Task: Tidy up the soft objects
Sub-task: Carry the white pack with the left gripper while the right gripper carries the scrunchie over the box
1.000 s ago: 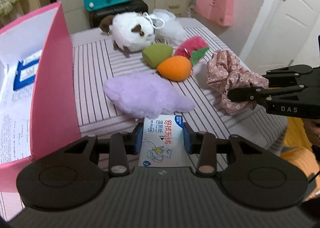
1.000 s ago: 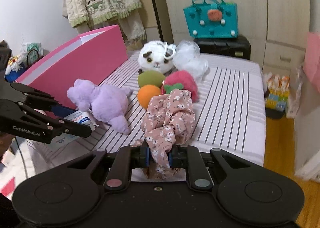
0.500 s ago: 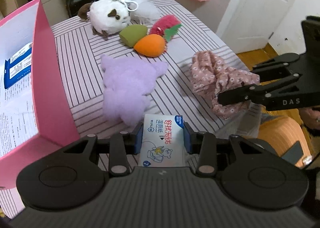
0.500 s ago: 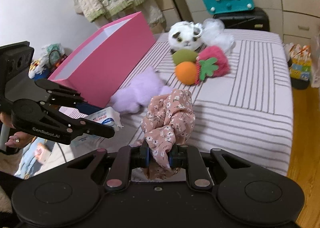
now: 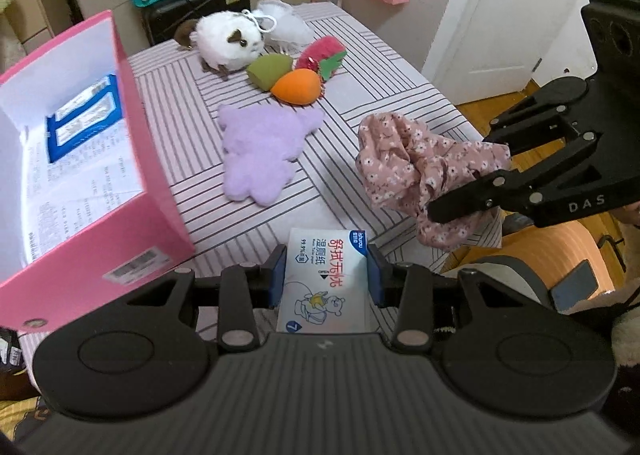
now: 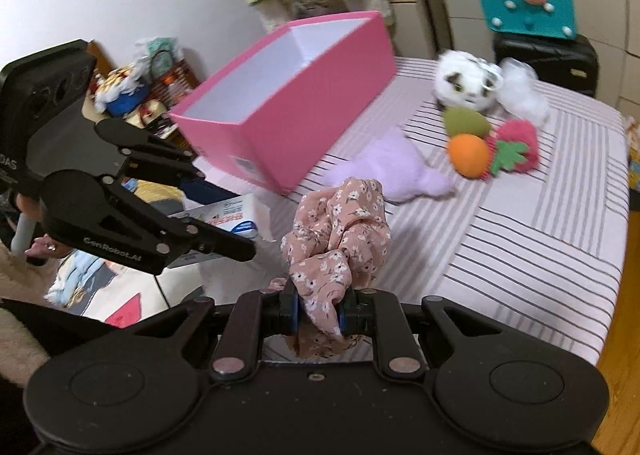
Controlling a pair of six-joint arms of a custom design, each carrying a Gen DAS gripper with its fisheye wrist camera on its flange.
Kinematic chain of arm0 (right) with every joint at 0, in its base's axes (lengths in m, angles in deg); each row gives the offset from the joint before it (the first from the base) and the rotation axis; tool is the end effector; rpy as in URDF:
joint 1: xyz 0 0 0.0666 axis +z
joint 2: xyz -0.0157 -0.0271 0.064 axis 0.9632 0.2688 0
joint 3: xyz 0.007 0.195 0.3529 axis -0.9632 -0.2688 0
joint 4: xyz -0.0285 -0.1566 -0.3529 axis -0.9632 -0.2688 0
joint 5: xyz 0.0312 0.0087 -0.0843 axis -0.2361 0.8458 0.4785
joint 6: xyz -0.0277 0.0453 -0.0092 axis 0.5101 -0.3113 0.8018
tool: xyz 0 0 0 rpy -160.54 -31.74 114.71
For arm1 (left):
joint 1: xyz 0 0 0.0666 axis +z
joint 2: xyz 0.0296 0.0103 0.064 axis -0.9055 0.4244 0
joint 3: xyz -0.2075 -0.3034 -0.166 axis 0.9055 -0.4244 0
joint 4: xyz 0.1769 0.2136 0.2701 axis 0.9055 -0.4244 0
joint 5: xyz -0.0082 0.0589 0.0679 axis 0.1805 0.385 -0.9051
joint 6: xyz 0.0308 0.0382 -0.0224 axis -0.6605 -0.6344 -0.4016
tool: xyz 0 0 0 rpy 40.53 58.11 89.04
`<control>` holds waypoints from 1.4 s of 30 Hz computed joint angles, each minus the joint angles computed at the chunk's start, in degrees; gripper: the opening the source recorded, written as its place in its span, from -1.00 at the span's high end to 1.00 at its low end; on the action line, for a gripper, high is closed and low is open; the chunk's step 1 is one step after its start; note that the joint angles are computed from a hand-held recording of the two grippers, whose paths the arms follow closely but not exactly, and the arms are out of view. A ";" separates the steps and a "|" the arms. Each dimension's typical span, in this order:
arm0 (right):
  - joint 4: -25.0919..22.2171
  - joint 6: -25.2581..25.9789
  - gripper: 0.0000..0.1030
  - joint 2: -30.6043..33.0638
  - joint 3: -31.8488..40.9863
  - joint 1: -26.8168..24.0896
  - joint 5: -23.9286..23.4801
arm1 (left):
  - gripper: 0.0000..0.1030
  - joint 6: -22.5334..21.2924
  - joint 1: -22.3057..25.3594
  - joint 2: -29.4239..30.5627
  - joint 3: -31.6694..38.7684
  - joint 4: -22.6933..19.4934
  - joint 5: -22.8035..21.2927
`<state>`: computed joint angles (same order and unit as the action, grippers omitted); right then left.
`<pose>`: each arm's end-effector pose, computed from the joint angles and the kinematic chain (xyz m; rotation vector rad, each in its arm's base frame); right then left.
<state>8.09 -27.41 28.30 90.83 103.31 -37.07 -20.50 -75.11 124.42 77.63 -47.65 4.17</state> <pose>0.4142 0.2374 0.4129 -0.3244 2.4643 0.6457 0.4975 -0.1045 0.4131 1.0945 2.4420 -0.4419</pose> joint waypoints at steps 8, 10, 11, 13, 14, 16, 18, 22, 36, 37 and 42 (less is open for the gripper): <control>-3.22 4.15 0.59 3.31 7.15 1.40 -3.72 | 0.24 -0.76 3.20 -2.41 0.25 -0.96 0.79; -4.46 5.73 0.59 4.88 9.99 1.75 -3.37 | 0.24 -0.71 4.21 -2.87 0.42 -0.30 1.15; -4.72 6.39 0.59 5.46 10.93 1.84 -3.35 | 0.24 -0.63 4.81 -3.04 0.52 0.30 1.46; -4.88 7.57 0.59 6.91 13.24 1.88 -3.85 | 0.24 -0.21 5.94 -2.95 0.98 1.13 2.27; -4.33 7.75 0.59 7.40 13.86 1.95 -4.34 | 0.24 -0.03 6.51 -2.77 1.31 1.51 2.71; -3.34 7.74 0.59 8.45 15.36 1.82 -5.44 | 0.24 0.44 7.51 -2.23 2.10 2.16 3.49; -2.43 7.79 0.58 9.53 16.84 1.98 -5.57 | 0.24 0.69 8.45 -1.56 3.01 2.46 4.21; -3.19 9.04 0.58 12.62 21.12 1.95 -5.54 | 0.24 1.00 10.86 0.03 4.66 2.62 7.02; -10.29 12.00 0.59 30.76 46.06 -0.52 -5.15 | 0.26 6.37 13.14 10.69 17.43 8.00 9.60; -11.22 12.19 0.59 32.19 48.16 -0.72 -5.34 | 0.27 6.92 13.08 11.39 18.04 9.11 9.34; -16.42 13.13 0.59 38.88 58.42 -1.23 -4.04 | 0.27 8.85 13.32 15.74 23.50 8.84 9.16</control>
